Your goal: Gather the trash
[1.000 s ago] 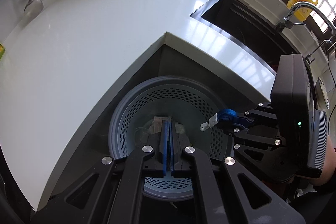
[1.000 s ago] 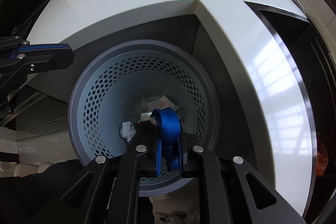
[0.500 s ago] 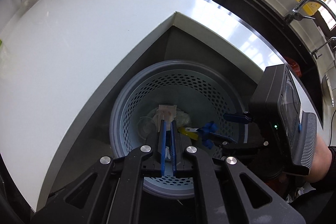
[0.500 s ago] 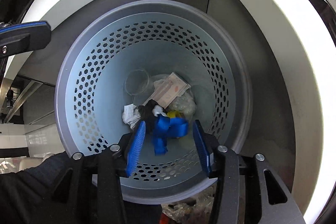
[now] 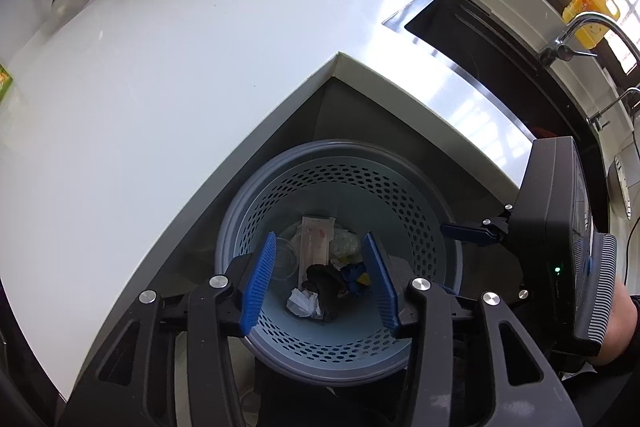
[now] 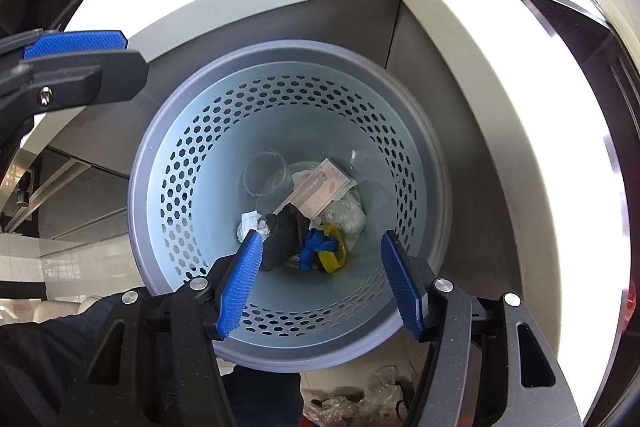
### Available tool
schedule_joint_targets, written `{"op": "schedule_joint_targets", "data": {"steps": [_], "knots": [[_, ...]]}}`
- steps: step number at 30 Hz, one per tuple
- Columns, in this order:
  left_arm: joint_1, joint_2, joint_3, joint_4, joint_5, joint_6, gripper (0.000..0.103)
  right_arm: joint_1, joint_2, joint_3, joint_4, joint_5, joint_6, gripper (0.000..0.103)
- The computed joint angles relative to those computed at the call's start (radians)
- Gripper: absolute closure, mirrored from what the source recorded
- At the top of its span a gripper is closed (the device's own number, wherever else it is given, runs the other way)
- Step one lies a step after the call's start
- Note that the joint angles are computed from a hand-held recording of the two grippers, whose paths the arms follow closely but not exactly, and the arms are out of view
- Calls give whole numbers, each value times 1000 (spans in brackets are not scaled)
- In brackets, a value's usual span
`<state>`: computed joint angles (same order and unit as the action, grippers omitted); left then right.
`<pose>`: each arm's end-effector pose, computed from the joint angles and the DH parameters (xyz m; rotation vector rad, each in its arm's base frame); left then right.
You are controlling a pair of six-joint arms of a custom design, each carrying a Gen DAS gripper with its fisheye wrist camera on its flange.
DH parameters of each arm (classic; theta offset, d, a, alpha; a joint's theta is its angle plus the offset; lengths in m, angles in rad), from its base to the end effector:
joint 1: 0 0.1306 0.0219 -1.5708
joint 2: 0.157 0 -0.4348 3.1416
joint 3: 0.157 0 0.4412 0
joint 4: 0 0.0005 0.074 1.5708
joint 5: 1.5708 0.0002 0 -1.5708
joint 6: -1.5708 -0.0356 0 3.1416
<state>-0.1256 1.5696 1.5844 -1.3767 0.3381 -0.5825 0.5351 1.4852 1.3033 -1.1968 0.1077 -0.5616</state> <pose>0.5467 -0.0814 0.4614 1.0307 2.6421 -0.4041 0.4388 0.2551 0.3771 0.0539 2.9213 0.0123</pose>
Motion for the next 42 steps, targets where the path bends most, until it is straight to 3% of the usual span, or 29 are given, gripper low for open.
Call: {"op": "schedule_joint_targets", "data": {"steps": [7, 14, 29, 42], "knots": [[14, -27, -12, 45, -16, 32, 23, 11, -24, 17, -40, 45, -34, 39], [25, -45, -12, 71, -31, 61, 10, 30, -59, 34, -66, 103, -64, 35], [30, -67, 0, 58, -12, 69, 7, 58, -100, 71, -81, 160, -99, 26], [37, -75, 7, 49, 0, 62, 7, 74, -108, 76, -92, 183, -119, 25]]}}
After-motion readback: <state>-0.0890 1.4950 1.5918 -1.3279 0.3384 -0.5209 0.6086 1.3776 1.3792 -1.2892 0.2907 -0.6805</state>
